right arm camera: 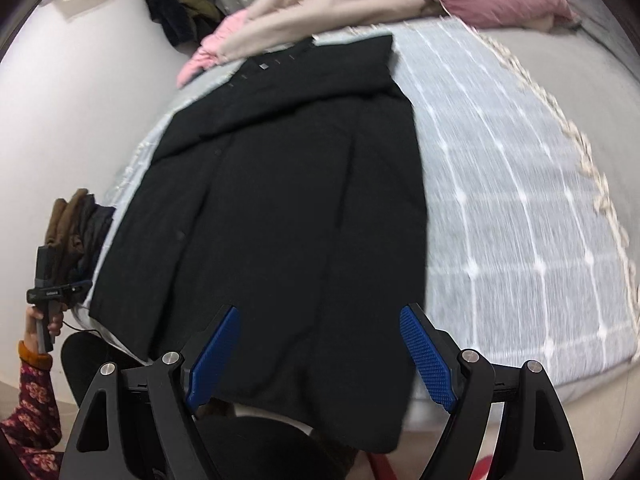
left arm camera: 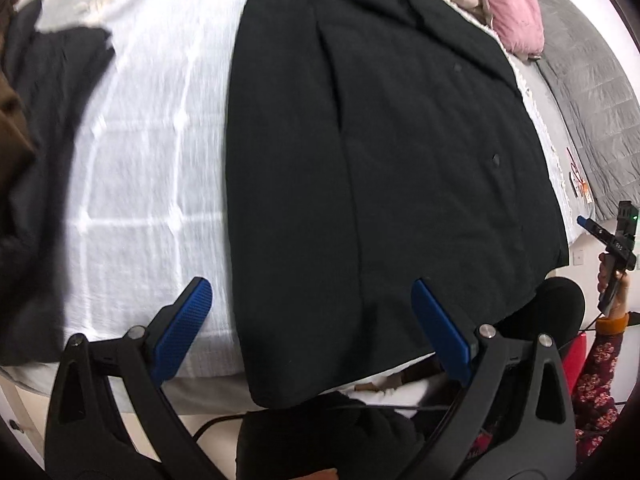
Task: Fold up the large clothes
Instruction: 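Grasp the jacket hem with the left tool while the right tool grasps beside it, then lift the hem with both tools and fold it toward the collar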
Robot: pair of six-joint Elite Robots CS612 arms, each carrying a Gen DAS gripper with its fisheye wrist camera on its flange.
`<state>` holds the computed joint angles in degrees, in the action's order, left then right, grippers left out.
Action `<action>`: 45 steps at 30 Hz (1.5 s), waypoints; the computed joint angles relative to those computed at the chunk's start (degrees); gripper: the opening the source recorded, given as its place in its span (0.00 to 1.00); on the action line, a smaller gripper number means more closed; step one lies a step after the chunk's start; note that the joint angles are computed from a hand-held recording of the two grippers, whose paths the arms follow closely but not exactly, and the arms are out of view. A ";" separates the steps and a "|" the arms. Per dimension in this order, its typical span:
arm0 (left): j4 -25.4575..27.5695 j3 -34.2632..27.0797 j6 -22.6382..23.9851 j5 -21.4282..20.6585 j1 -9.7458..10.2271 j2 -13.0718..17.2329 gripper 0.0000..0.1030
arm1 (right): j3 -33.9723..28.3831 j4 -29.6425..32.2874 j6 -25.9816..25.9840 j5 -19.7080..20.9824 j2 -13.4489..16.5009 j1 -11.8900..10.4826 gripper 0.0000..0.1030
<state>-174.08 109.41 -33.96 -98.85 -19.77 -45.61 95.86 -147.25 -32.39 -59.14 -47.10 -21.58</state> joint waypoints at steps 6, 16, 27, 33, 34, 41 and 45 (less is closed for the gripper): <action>1.39 -1.05 0.38 -4.05 0.23 1.80 0.97 | -2.24 5.18 2.83 -2.67 2.61 -0.61 0.81; -3.32 -1.03 1.96 -11.05 0.96 3.29 0.96 | -1.86 6.15 3.29 -4.01 4.11 -0.54 0.82; -10.15 -1.25 -0.87 -17.01 1.80 5.16 0.53 | -4.98 21.66 0.30 10.39 6.43 -1.91 0.33; -12.69 -0.05 -4.34 -14.00 1.66 4.08 0.15 | -3.74 17.09 0.96 11.35 5.18 -1.34 0.16; -14.54 0.47 -4.79 -12.69 1.37 3.72 0.15 | -3.25 16.00 0.77 12.49 4.72 -1.39 0.15; -27.83 2.99 -6.53 -5.49 -1.20 1.37 0.11 | 0.36 6.17 0.44 23.75 1.89 -2.28 0.13; -37.73 5.18 -6.27 -1.51 -2.31 -0.42 0.10 | 1.81 -0.84 2.65 30.76 0.76 -2.72 0.13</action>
